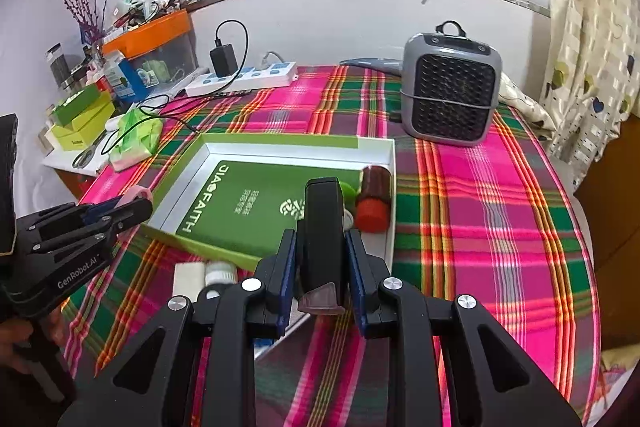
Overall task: Organize rigid objects
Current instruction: 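Lift the pink clip with the left gripper while the right carries the black item toward the box, then lower the pink clip into the box and open the left gripper while the right lowers the black item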
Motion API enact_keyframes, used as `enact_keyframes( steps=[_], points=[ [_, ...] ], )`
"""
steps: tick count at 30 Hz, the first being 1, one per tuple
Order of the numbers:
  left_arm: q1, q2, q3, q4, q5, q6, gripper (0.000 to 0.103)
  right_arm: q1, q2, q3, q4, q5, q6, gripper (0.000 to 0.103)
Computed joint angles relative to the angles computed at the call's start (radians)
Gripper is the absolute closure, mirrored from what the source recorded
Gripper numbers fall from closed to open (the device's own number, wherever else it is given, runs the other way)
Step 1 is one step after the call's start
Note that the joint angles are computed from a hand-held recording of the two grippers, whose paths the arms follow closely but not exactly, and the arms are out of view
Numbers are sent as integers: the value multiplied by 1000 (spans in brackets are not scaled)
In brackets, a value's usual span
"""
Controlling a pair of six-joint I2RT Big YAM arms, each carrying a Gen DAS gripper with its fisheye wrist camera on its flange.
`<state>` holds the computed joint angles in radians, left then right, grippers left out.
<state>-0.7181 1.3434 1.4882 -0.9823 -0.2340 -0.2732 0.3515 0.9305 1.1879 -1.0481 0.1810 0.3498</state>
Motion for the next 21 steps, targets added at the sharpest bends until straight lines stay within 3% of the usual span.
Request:
enact_keyframes(
  steps=[21],
  points=[
    [52, 161, 131, -14, 58, 17, 86, -68, 203, 103, 36, -86, -80, 78]
  ],
)
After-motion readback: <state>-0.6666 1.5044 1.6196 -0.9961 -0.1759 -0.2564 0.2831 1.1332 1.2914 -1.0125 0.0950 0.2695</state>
